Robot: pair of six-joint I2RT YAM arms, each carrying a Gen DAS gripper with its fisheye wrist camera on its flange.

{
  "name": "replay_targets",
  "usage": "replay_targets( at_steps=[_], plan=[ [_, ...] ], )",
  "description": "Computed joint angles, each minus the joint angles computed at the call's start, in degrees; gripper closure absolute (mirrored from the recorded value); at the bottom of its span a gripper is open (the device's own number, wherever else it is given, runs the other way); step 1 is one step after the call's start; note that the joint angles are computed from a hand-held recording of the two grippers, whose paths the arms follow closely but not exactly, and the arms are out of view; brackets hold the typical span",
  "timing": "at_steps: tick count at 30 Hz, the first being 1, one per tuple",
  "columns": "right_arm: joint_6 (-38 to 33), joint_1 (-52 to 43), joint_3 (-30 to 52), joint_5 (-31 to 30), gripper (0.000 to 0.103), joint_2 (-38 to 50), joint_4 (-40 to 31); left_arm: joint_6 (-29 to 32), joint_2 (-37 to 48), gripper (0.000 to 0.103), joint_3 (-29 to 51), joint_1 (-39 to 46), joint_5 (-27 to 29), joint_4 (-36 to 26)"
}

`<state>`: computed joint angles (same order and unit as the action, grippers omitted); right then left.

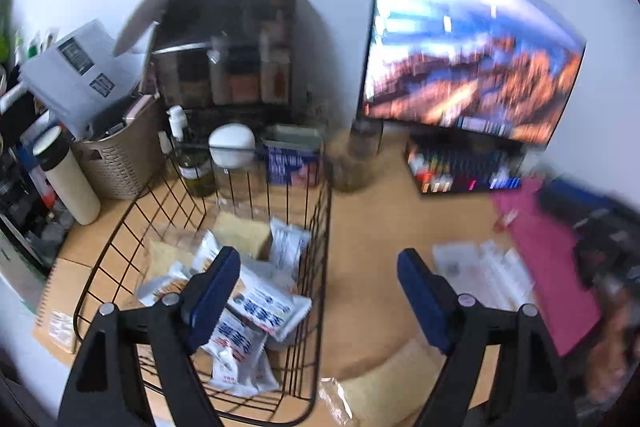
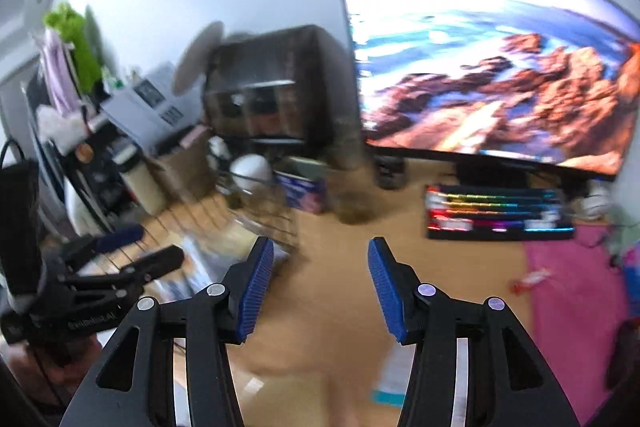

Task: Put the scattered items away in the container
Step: 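Withdraw both tools from the basket toward the clear bread bag and white packets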

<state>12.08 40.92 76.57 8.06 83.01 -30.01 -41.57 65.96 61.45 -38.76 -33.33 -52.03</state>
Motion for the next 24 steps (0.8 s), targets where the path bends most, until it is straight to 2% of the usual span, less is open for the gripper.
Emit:
replay_targets(
  at_steps=[3,6,8,12,18,20,24],
  plan=[
    [-0.14,-4.18,-3.38,-0.84,0.052,-5.01,-1.57,0.05,8.76,0.020,6.20,-1.76,1.10,-4.59],
    [-0.74,-9.61,-6.59,-3.47,0.052,-9.12,-3.15,-0.61,7.03,0.020,3.13,-6.15,-1.54,0.15],
    [-1.37,-13.64,-8.70,-5.64,0.052,-11.16,-4.33,1.39,5.13,0.020,0.44,-6.78,1.79,4.78],
    [-2.42,-19.94,-13.46,-9.95,0.052,-15.57,-5.12,0.69,9.54,0.020,2.83,-9.56,1.92,1.25],
    [-4.28,-22.71,-17.24,-9.59,0.052,-20.40,-4.76,6.90,12.28,0.020,4.29,-12.96,6.70,0.50],
    [-4.33,-23.20,-17.51,-10.43,0.052,-20.77,-4.68,10.08,12.92,0.020,4.70,-13.84,8.30,-0.17],
    [-4.94,-22.31,-17.55,-10.14,0.052,-20.69,-4.72,19.31,14.23,0.020,5.15,-13.51,15.07,-1.89]
  ],
)
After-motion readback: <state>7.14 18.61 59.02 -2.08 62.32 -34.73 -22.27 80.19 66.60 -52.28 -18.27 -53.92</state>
